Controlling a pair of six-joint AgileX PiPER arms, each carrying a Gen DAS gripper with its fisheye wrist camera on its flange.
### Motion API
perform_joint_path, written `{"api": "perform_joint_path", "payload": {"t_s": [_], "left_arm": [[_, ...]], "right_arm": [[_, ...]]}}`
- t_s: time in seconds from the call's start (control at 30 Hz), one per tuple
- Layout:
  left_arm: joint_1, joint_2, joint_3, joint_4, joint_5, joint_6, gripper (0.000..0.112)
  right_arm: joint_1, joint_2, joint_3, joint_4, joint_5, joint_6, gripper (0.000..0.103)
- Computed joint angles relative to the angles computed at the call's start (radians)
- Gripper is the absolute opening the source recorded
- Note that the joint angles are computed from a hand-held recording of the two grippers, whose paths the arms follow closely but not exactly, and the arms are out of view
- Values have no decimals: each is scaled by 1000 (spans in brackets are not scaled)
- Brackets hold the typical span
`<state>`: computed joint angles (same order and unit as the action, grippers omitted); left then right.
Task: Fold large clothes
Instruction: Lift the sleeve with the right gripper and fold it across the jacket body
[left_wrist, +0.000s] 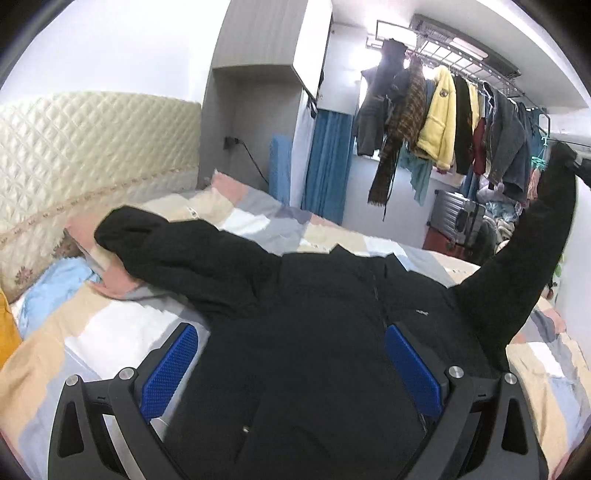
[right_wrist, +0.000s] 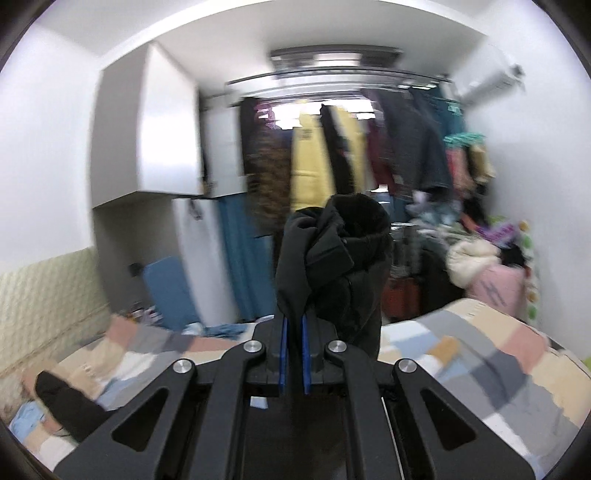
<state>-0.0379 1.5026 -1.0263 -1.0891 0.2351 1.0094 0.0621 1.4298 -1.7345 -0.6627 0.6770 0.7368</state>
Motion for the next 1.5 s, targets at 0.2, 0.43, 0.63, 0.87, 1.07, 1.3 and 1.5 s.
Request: {"api": "perform_joint_path", "payload": {"t_s": [0.2, 0.43, 0.63, 0.87, 1.07, 1.3, 1.5], "left_arm": [[124, 9, -21, -165, 186, 146, 102], [161, 31, -29, -220, 156, 244, 102], [188, 110, -76, -199, 150, 182, 102], [167, 157, -102, -144, 156, 152, 102], [156, 190, -120, -102, 158, 111, 102], [162, 191, -125, -70, 167, 65, 102], [179, 160, -98, -91, 163, 88, 102]], "right_arm": [[266, 209, -129, -138, 7, 154, 6], [396, 419, -168, -160, -98, 263, 6], [457, 624, -196, -74, -158, 224, 6], [486, 825, -197, 151, -211, 120, 6], [482, 924, -207, 282, -194, 41, 6], [500, 901, -226, 318, -121, 3, 11], [539, 782, -98, 260, -82, 68, 14]]}}
